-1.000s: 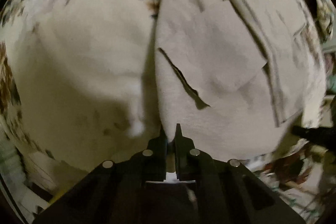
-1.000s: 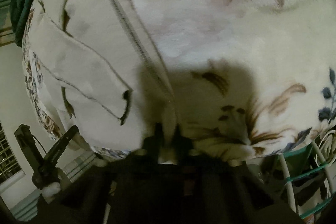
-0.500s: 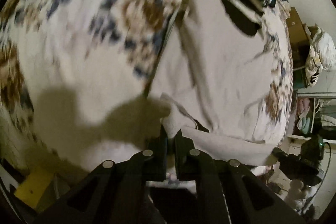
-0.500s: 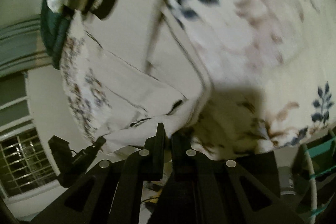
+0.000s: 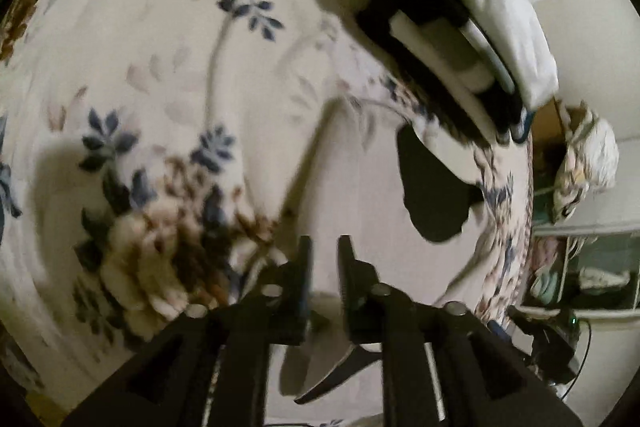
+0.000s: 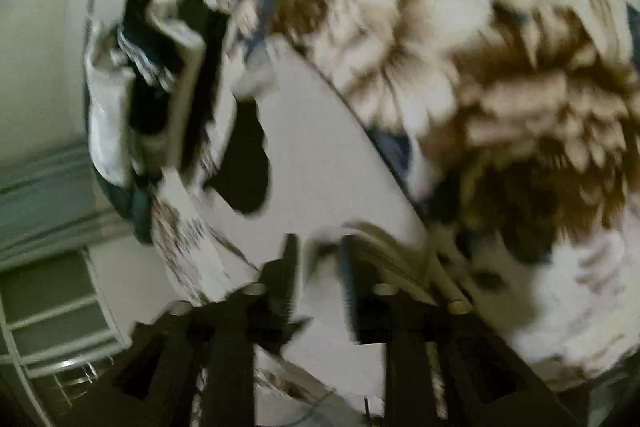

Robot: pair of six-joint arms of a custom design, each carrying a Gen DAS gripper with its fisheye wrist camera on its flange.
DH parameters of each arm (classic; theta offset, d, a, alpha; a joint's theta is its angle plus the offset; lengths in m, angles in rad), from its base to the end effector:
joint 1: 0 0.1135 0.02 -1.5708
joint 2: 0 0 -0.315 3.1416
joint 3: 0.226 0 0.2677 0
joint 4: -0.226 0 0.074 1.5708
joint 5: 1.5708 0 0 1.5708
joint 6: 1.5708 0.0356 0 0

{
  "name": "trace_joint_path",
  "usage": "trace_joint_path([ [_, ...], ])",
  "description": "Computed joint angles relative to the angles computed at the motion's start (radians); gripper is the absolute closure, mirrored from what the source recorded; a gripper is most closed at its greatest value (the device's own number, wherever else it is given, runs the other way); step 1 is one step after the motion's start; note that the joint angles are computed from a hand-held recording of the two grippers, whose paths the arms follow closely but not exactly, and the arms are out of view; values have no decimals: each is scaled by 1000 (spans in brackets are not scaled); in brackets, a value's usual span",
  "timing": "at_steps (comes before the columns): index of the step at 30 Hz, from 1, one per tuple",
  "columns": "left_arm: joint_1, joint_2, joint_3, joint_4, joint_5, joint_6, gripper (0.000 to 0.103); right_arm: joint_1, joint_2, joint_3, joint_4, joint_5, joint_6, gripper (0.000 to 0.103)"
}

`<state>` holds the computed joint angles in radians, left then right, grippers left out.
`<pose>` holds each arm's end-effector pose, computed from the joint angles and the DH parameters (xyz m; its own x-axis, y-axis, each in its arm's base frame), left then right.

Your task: Fold small clothes

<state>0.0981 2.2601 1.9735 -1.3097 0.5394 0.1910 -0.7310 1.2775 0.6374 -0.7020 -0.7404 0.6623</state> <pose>0.4843 0.0293 0.2359 -0.9952 0.0657 -0.0724 0.0936 0.8557 -0.5090 0.1625 -0.1135 0.2097 -0.3388 0.9135 0.2252 0.7448 0.1141 0.6575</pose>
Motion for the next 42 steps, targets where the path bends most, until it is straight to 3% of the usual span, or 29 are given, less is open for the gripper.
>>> trace_joint_path([
  [2,22,9,3,-14,2,17,66,-1,-3,14,7,8,-2,54],
  [3,31,-4,-18,-3,-18,35,64,-10,-5,45,-52,33,-62,54],
  [10,36,-187,-280,83,-188,274,62,120,-67,136,-286,284,-330,54],
  [13,-1,-217,-360,119,-231,322,62,217,-47,140,-271,347,-351,54],
  [17,-81,-192,-397,193,-255,298,62,316,65,137,-185,374,-339,56],
  [19,-119,-155,-374,242,-284,248,62,364,127,148,-136,420,-313,84],
  [20,-130,-125,-339,245,-289,216,62,373,148,154,-117,442,-292,92],
  [24,-125,-32,-166,241,-296,111,62,345,169,178,-68,548,-190,92],
  [27,-98,-33,-112,215,-281,118,62,296,149,199,-96,553,-189,91],
  [31,-69,-109,-187,235,-302,212,62,285,71,205,-175,501,-254,82],
  [34,-62,-161,-269,266,-327,276,62,344,21,218,-239,503,-292,81],
  [40,-94,-198,-370,316,-341,277,62,551,32,202,-232,556,-323,80],
  [42,-113,-207,-392,343,-347,276,62,631,89,204,-224,607,-342,75],
])
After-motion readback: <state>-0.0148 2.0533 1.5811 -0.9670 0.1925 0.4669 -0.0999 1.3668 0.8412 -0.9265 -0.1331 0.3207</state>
